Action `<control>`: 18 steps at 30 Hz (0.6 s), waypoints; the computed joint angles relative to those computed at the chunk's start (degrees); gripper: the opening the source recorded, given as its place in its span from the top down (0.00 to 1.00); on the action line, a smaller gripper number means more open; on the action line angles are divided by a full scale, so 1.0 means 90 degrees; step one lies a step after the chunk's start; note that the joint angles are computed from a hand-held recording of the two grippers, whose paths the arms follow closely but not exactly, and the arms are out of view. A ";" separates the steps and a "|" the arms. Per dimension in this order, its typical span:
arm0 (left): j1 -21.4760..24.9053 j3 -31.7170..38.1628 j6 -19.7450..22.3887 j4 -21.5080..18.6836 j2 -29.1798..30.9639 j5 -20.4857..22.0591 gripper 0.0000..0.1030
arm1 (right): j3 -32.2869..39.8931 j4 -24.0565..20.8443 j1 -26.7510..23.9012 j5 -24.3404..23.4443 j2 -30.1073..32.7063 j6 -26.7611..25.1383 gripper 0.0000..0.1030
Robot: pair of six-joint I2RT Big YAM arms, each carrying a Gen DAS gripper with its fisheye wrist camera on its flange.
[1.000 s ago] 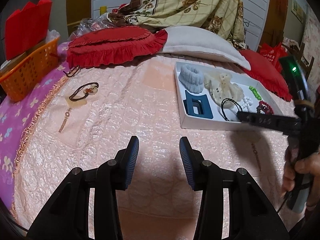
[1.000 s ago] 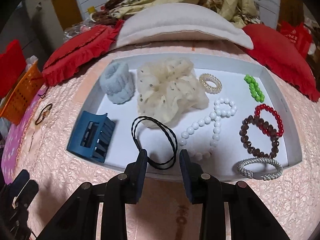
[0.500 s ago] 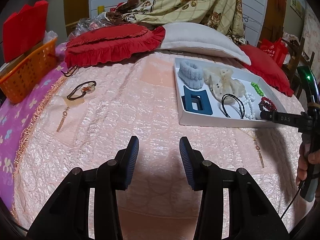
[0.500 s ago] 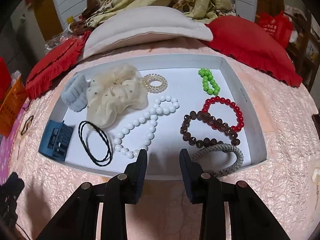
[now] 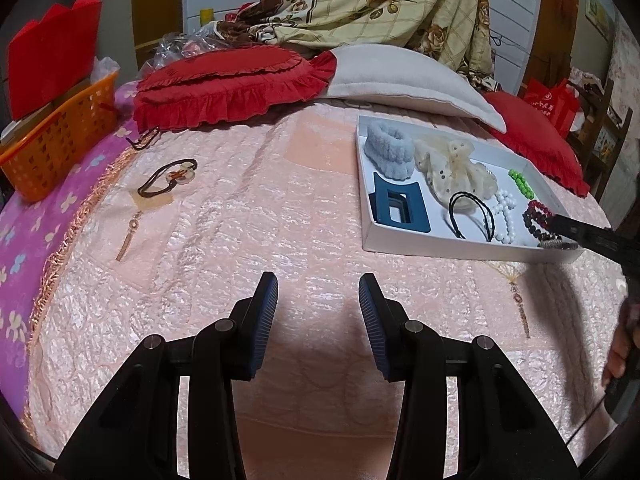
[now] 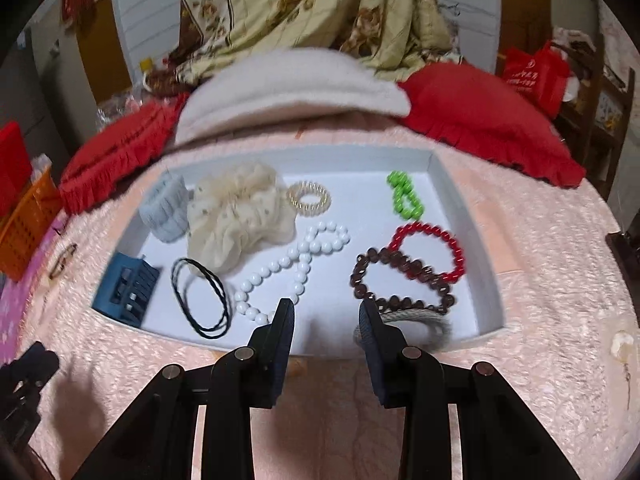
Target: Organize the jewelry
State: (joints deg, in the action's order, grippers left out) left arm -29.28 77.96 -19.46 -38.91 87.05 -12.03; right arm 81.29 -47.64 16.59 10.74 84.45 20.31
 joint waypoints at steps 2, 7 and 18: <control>0.0003 -0.0044 -0.0019 0.0050 -0.0047 -0.0020 0.60 | -0.0265 0.0102 0.0034 0.0045 -0.0357 0.0037 0.69; -0.0043 -0.0171 -0.0043 0.0195 -0.0178 -0.0282 0.59 | -0.1002 0.0161 0.0197 0.0293 -0.1209 0.0170 0.69; -0.0579 -0.0823 -0.0110 0.0761 -0.1136 -0.1746 0.44 | -0.2011 -0.0192 0.0263 0.0545 -0.2513 0.0510 0.68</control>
State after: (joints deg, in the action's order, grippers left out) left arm -34.49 70.55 -20.46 -32.07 76.82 -27.74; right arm 63.19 -49.38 18.95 15.64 61.83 24.90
